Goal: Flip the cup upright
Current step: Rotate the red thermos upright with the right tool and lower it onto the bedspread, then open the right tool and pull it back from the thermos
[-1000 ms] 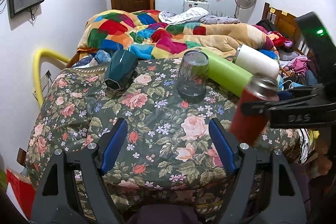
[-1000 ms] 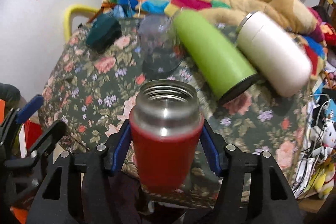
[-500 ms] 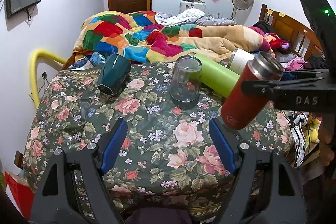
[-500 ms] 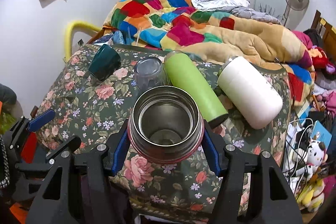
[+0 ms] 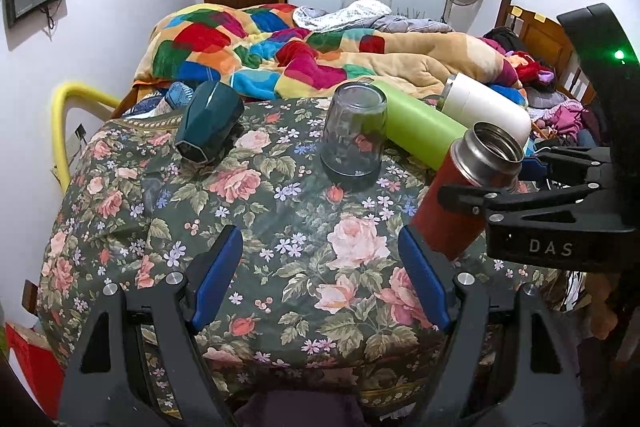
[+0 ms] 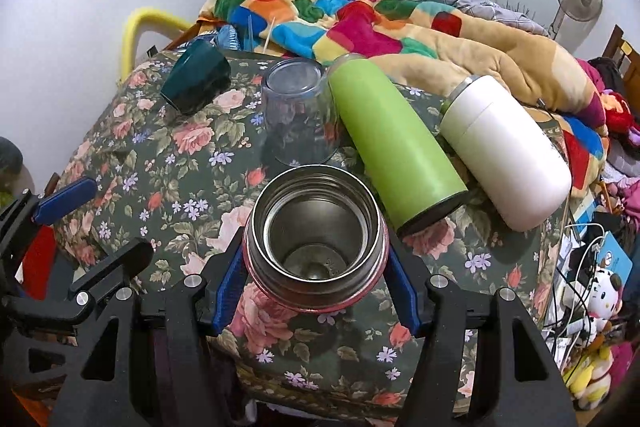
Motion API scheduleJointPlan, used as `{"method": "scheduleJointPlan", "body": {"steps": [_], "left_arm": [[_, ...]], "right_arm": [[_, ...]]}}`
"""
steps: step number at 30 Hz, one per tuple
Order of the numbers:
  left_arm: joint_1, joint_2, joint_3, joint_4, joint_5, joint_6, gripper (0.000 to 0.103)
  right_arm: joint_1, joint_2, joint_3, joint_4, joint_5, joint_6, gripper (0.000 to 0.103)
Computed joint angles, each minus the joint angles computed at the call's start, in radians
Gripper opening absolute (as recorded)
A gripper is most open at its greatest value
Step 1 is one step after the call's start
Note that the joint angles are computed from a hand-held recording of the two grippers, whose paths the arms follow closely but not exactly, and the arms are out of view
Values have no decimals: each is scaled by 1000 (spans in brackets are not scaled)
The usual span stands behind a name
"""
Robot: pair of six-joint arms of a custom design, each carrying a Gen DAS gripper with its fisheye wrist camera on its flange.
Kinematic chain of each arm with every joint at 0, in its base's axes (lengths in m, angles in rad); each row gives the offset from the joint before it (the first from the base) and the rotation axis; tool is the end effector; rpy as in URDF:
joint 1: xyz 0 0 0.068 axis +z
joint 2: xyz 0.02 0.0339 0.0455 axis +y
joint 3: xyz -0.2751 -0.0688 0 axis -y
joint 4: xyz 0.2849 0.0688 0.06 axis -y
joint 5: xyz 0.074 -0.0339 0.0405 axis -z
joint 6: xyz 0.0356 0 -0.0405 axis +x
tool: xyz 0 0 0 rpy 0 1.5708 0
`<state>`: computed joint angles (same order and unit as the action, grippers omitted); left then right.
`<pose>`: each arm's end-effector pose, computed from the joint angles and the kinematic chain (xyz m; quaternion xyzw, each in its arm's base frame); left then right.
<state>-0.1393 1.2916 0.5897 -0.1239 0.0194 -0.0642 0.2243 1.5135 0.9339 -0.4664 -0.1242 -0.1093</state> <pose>0.2720 -0.0388 0.1593 0.0385 0.9306 -0.0460 0.3611 0.3210 0.0778 0.1877 -0.1759 0.9479 0.0747 0.2550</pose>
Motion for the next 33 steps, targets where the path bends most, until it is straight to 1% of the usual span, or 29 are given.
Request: {"method": "scheduleJointPlan", "body": {"steps": [3, 4, 5, 8, 10, 14, 18, 20, 22, 24, 27, 31, 33], "left_arm": [[5, -6, 3, -12, 4, -7, 79], [5, -10, 3, -16, 5, -7, 79], [6, -17, 3, -22, 5, -7, 79], [-4, -54, 1, -42, -3, -10, 79], [-15, -95, -1, -63, -11, -15, 79], [-44, -195, 0, -116, -21, -38, 79], [-85, -342, 6, -176, -45, -58, 79], [-120, -428, 12, -208, -76, -65, 79], [-152, -507, 17, -234, -110, -68, 79], [-198, -590, 25, -261, -161, -76, 79], [-279, -699, 40, -297, -251, -87, 80], [-444, -827, 58, -335, -428, -95, 83], [-522, -870, 60, -340, -508, -98, 86]], "right_arm": [[1, 7, 11, -18, -2, -10, 61], [-1, 7, 14, -29, -14, -14, 62], [-1, 5, 15, -35, -20, -14, 66], [2, -43, -7, -40, -12, -16, 66], [-6, -99, -28, -49, -19, -23, 66], [-33, -260, -77, -72, -32, -33, 66], [-78, -482, -126, -95, -49, -42, 66], [-104, -608, -144, -111, -60, -41, 66], [-130, -693, -148, -120, -78, -36, 67], [-153, -804, -156, -132, -98, -18, 67], [-171, -920, -165, -130, -102, 8, 67], [-165, -1062, -186, -121, -83, 55, 69], [-138, -1115, -198, -111, -48, 80, 73]]}}
